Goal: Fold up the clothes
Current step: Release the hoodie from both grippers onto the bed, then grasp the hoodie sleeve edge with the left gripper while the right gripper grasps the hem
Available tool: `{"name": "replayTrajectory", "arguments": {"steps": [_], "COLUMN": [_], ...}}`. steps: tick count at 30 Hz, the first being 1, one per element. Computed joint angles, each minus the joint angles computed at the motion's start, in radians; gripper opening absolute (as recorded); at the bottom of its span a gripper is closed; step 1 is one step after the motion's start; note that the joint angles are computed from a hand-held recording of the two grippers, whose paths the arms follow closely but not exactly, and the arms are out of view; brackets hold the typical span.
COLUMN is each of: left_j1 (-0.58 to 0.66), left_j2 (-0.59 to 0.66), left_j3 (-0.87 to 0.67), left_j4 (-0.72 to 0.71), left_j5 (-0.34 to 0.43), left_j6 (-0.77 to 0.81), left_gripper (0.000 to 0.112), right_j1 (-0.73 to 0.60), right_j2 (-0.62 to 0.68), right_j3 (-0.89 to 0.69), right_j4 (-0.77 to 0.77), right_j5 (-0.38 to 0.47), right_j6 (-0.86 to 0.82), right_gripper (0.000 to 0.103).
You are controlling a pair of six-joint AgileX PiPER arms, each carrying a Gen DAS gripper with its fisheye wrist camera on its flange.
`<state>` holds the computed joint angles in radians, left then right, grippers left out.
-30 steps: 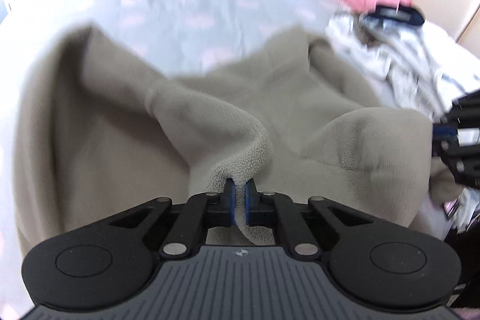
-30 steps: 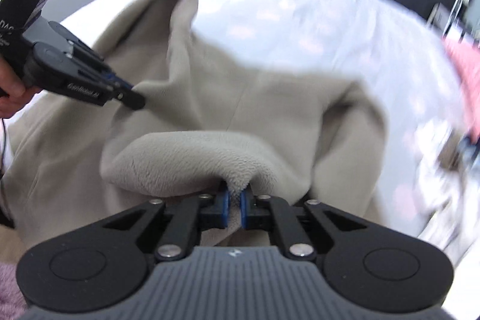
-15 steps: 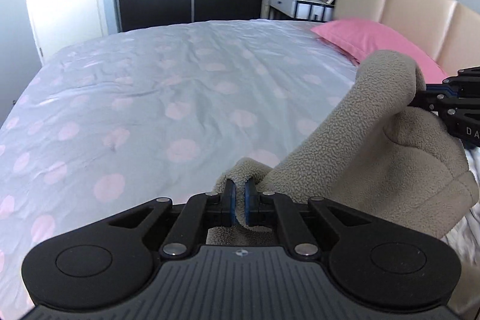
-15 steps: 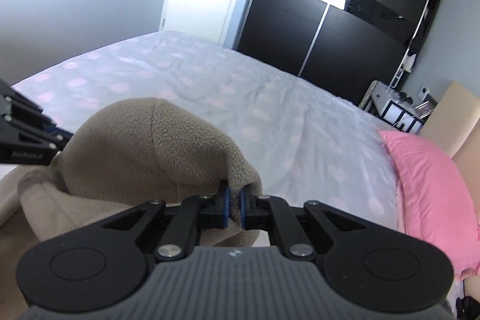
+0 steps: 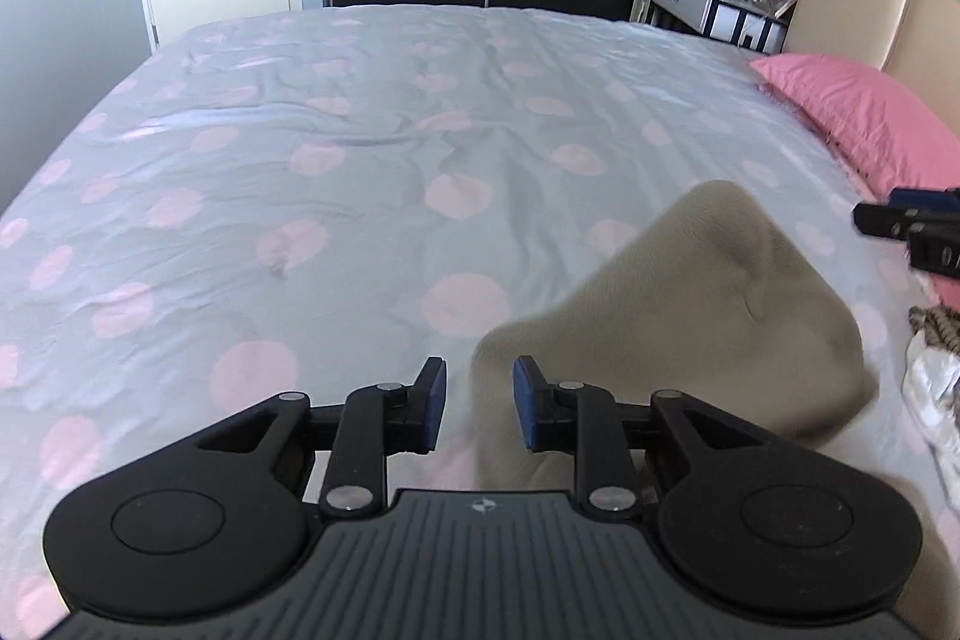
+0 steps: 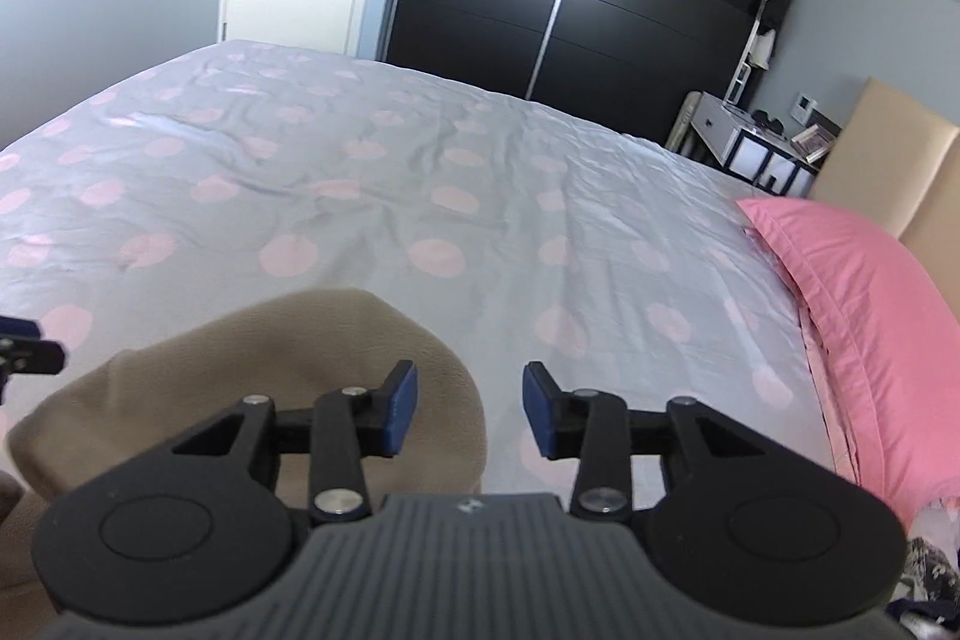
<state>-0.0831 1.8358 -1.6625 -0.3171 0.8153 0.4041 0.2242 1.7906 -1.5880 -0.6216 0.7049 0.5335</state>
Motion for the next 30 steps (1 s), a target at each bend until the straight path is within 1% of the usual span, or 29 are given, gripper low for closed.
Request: {"name": "replayTrajectory", "arguments": {"steps": [2,4,7,10,13,17,18,21,23,24,25,26,27,28,29,30], "left_j1": [0.024,0.051,0.107,0.176,0.264,0.409,0.441,0.522,0.519,0.491,0.463,0.455,0.455,0.485,0.526,0.549], "left_j2": [-0.068,-0.144,-0.292,-0.43,-0.557,-0.707,-0.738,-0.828,-0.869,-0.879,-0.881,-0.874,-0.86,-0.829,-0.8,-0.783], "left_j3": [0.055,0.115,0.238,0.342,0.448,0.598,0.636,0.766,0.852,0.893,0.928,0.949,0.962,0.948,0.923,0.901], "left_j4": [0.001,-0.006,-0.015,-0.014,-0.018,-0.047,-0.059,-0.098,-0.073,-0.042,-0.005,0.014,0.025,-0.003,-0.049,-0.07], "left_j5": [0.019,0.037,0.077,0.153,0.233,0.304,0.309,0.282,0.205,0.145,0.084,0.044,0.015,0.026,0.057,0.076], "left_j6": [0.044,0.089,0.177,0.257,0.346,0.503,0.536,0.634,0.631,0.601,0.56,0.53,0.506,0.506,0.528,0.53], "left_gripper": [0.03,0.048,0.054,0.061,0.063,0.063,0.064,0.064,0.064,0.064,0.058,0.05,0.03,0.024,0.021,0.012], "right_j1": [-0.013,-0.024,-0.039,-0.05,-0.061,-0.064,-0.066,-0.098,-0.103,-0.151,-0.209,-0.268,-0.288,-0.272,-0.265,-0.297], "right_j2": [-0.035,-0.094,-0.215,-0.365,-0.529,-0.791,-0.865,-1.037,-1.13,-1.177,-1.206,-1.234,-1.252,-1.268,-1.264,-1.251], "right_j3": [0.026,0.087,0.213,0.378,0.549,0.764,0.81,0.896,0.942,0.967,0.988,1.008,1.032,1.055,1.073,1.089], "right_j4": [0.026,0.043,0.071,0.112,0.171,0.235,0.251,0.321,0.337,0.376,0.422,0.466,0.47,0.451,0.429,0.431], "right_j5": [0.021,0.027,0.041,0.079,0.135,0.234,0.268,0.357,0.401,0.408,0.406,0.405,0.404,0.409,0.406,0.392], "right_j6": [-0.015,-0.041,-0.087,-0.127,-0.173,-0.208,-0.213,-0.26,-0.251,-0.281,-0.326,-0.373,-0.38,-0.348,-0.333,-0.357], "right_gripper": [0.046,0.048,0.052,0.053,0.053,0.053,0.053,0.058,0.058,0.059,0.059,0.059,0.059,0.059,0.059,0.059]}}
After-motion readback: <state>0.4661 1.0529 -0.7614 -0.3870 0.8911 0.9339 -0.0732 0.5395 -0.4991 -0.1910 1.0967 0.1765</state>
